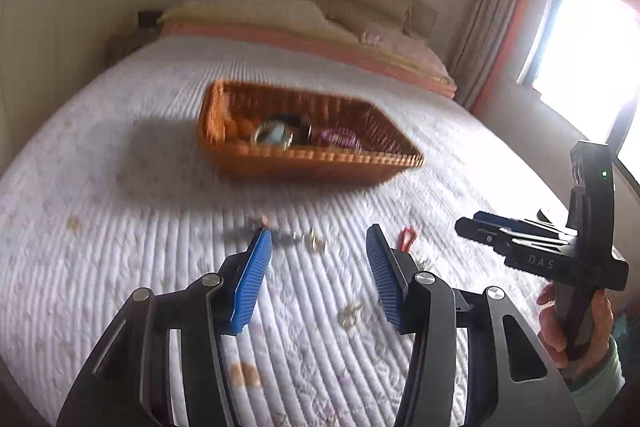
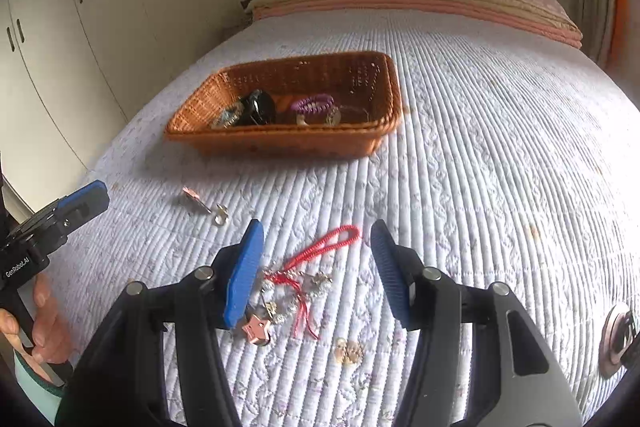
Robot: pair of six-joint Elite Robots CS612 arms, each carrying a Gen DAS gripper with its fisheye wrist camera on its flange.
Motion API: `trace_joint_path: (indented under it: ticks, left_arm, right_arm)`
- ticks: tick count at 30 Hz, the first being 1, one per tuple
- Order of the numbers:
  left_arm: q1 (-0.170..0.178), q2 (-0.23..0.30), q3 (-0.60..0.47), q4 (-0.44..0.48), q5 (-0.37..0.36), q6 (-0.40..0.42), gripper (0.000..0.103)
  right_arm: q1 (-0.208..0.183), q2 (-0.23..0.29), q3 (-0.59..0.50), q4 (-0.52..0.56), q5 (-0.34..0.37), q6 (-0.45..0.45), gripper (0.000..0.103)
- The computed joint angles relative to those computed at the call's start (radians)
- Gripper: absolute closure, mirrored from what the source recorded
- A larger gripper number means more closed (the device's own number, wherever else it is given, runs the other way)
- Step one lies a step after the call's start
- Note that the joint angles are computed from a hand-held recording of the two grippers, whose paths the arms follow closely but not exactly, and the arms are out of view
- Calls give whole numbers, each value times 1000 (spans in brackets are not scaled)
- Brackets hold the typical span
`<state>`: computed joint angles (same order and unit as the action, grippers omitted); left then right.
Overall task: Organize jewelry
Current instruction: 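Move the left tool to the gold charm while the right tool grasps the red lanyard keys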
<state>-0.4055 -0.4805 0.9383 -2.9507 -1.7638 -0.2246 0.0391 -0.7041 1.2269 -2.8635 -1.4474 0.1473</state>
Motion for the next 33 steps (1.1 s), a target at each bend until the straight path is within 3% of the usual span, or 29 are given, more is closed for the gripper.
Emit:
trace_joint_path:
  ticks: [2, 10, 15, 23, 26, 29, 33]
  left_arm:
    - [1, 14, -10, 46, -13, 1, 56]
    - [-9, 51, -54, 182, -34, 55, 62]
    - [-16, 52, -58, 207, -30, 114, 63]
    - [-38, 56, -73, 244, 37, 188, 64]
    - [-45, 56, -72, 245, 69, 207, 67]
    - [-45, 55, -70, 239, 71, 207, 69]
    - [-41, 58, -72, 231, 51, 192, 70]
  right_arm:
    - [-5, 8, -1, 32, 9, 10, 67]
    - [-23, 30, 2, 77, 109, 49, 71]
    - [-12, 52, -41, 113, 96, 39, 71]
    - [28, 58, -53, 105, -58, -70, 75]
    - [31, 53, -42, 89, -55, -91, 89]
    - [29, 47, -30, 67, -37, -96, 95]
    - [14, 35, -14, 44, 41, -63, 95]
